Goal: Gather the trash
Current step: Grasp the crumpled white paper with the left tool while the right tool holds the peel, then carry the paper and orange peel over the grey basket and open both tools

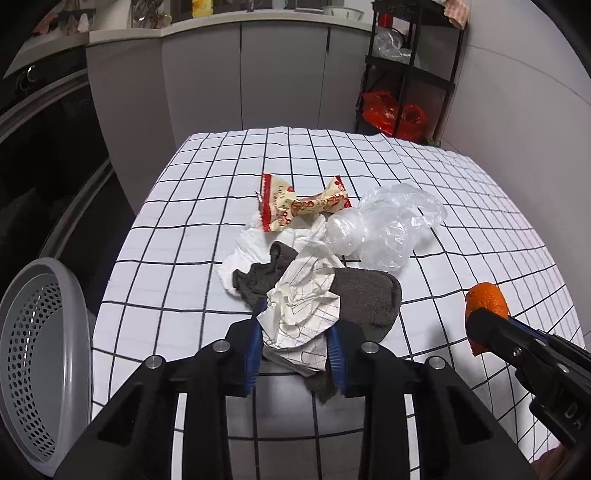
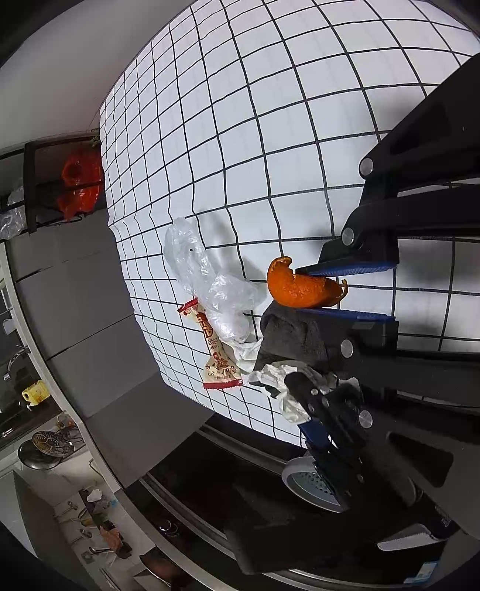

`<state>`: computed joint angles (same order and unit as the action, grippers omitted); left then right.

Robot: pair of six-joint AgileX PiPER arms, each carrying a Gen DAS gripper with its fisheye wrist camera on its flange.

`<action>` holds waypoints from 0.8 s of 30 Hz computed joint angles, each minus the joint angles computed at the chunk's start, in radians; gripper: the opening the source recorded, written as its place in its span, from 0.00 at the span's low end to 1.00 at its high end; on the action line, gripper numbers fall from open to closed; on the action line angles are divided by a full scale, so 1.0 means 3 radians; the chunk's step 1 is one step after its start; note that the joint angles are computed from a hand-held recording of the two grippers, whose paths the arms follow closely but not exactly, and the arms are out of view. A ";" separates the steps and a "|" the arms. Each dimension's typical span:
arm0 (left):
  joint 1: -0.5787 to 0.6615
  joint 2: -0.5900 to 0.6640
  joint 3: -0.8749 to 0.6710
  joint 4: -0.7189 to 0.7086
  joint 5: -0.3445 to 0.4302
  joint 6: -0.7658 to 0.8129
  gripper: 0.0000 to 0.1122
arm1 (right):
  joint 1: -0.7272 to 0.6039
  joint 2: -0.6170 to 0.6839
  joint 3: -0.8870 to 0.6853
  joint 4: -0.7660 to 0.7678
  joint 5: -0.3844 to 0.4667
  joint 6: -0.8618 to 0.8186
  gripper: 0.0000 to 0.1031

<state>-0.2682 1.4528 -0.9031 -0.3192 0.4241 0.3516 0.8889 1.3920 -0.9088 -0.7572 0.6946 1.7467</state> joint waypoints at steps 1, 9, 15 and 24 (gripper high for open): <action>0.0058 -0.0050 0.0019 -0.0071 0.0028 0.0077 0.26 | 0.0004 0.0006 -0.0012 -0.0013 0.0001 0.0011 0.15; 0.0738 -0.0553 0.0204 -0.0473 0.0342 0.0770 0.26 | 0.0074 0.0104 -0.0204 -0.0093 -0.0018 0.0021 0.15; 0.1632 -0.0780 0.0194 -0.0880 0.0785 0.1483 0.26 | 0.0218 0.0371 -0.0566 -0.0088 -0.0126 -0.0106 0.15; 0.2720 -0.0623 0.0028 -0.1172 0.1031 0.2231 0.26 | 0.0444 0.1130 -0.1552 0.0196 -0.0306 -0.0799 0.15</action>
<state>0.5478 1.2658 -0.8945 -0.6708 0.7334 1.0208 1.0221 1.7309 -1.3742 -0.6983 0.6029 1.5069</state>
